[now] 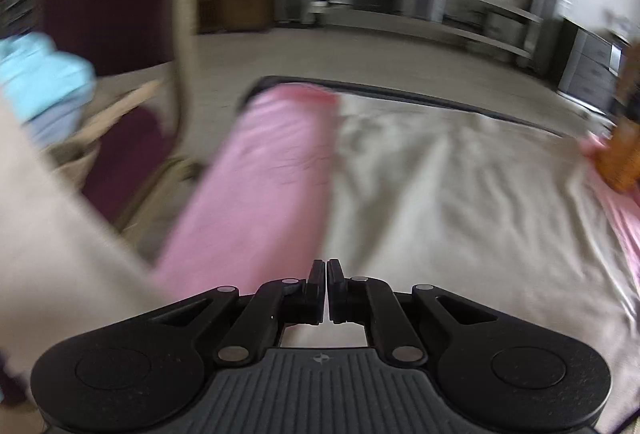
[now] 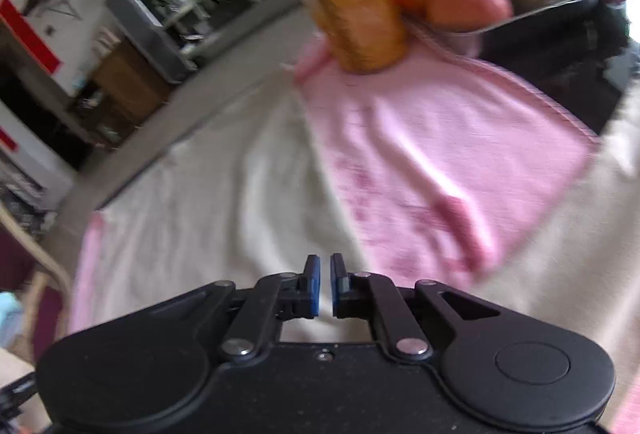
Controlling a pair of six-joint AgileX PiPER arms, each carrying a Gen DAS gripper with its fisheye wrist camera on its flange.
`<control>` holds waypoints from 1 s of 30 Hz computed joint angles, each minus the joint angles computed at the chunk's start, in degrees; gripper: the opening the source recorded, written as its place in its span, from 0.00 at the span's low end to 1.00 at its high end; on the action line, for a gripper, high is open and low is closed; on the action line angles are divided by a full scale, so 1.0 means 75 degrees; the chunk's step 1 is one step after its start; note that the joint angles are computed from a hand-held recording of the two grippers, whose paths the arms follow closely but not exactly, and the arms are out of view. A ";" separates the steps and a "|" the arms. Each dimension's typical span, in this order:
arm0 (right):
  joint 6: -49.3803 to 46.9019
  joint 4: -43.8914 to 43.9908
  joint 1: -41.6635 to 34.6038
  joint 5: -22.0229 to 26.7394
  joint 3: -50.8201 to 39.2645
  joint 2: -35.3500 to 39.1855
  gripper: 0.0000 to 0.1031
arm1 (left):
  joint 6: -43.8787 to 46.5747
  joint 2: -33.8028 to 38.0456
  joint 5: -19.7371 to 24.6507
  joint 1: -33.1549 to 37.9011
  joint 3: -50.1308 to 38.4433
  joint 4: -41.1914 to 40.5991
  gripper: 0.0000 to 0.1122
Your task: Fold clothes
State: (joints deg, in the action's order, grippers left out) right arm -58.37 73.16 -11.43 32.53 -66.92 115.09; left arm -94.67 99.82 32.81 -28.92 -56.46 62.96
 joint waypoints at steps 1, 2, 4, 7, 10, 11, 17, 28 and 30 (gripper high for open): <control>0.0100 -0.0013 0.0026 0.0326 -0.0247 0.0206 0.12 | 0.0263 0.0255 -0.0226 0.0095 -0.0256 -0.0152 0.06; 0.0222 -0.0048 0.0090 0.0624 -0.0510 0.0432 0.14 | 0.0569 0.0514 -0.0443 0.0191 -0.0526 -0.0355 0.06; 0.0352 -0.0025 0.0211 0.1236 -0.1018 0.0885 0.16 | 0.1047 0.1020 -0.0834 0.0355 -0.1015 -0.0647 0.06; 0.0516 0.0000 0.0334 0.2186 -0.1820 0.1585 0.17 | 0.1687 0.1712 -0.1419 0.0596 -0.1621 -0.1090 0.06; 0.0981 -0.0318 0.0398 0.2257 -0.2604 0.2165 0.07 | 0.0828 0.2079 -0.1309 0.0817 -0.1801 -0.0379 0.10; 0.0732 -0.0042 0.0274 0.2094 -0.2542 0.2222 0.03 | 0.0190 0.2078 -0.1060 0.0837 -0.1748 0.0044 0.10; -0.1230 0.2674 -0.0232 -0.0477 -0.1207 0.1555 0.04 | -0.0884 0.2038 0.0273 0.1089 -0.1708 0.0323 0.04; -0.0445 0.1627 -0.0026 0.0304 -0.1228 0.1196 0.16 | 0.0214 0.1960 -0.0678 0.0613 -0.1946 0.0446 0.08; 0.0294 0.0589 0.0088 0.0584 -0.1547 0.1341 0.16 | 0.0868 0.2499 0.0022 0.0659 -0.2532 -0.0385 0.08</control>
